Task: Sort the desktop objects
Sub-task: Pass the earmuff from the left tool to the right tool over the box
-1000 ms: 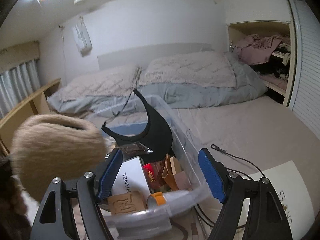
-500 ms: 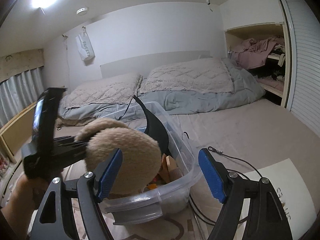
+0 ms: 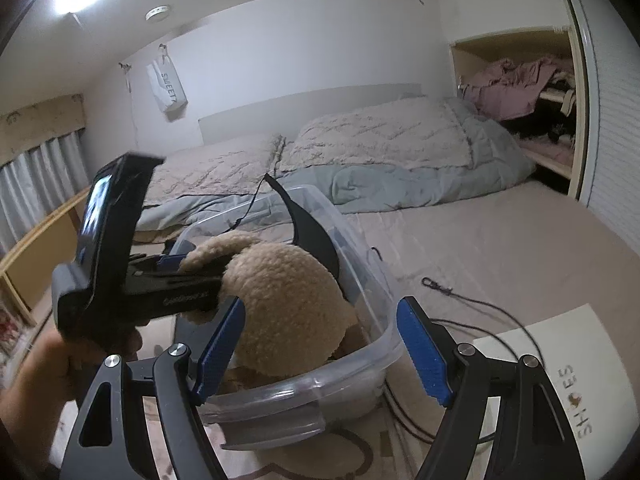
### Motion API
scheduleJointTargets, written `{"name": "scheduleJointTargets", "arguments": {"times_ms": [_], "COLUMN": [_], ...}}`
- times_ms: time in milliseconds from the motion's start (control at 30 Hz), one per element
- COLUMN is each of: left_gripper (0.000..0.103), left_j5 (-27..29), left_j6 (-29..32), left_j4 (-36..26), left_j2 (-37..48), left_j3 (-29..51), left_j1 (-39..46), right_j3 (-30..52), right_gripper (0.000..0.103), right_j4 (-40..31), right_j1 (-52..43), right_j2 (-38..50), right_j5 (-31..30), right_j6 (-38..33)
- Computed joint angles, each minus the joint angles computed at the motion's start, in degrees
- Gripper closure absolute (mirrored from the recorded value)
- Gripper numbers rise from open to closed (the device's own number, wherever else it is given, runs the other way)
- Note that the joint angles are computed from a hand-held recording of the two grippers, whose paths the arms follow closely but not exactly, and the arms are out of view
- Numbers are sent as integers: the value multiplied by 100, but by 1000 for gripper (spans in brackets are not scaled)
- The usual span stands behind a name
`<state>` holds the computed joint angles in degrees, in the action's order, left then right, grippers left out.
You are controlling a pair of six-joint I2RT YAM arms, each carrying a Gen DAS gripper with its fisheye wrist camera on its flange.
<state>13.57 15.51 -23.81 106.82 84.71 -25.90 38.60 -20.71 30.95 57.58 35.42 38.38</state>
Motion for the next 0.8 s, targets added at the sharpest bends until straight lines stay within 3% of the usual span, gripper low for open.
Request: {"name": "scheduleJointTargets", "arguments": {"times_ms": [233,533,700,800], "left_gripper": [36,34,34,57], "left_j5": [315,490,579,769], "left_j6": [476,653,913,1042], "left_j4": [138,302,490,378], "left_j2": [-223,-331,-472,-490], "left_j3": [-438,-745,-969,-1006], "left_j1": [440,589,671,692], "right_j3": [427,1363,1583,1681], "right_gripper": [25,26,26,26], "right_j4": [-132,-450,-653,-642], "right_j1": [-252,-305,-159,-250], "right_j2": [358,1544,1836,1980], "right_j5": [-597,-1509,-1462,-1531], "right_j6": [-44,-213,-261,-172]}}
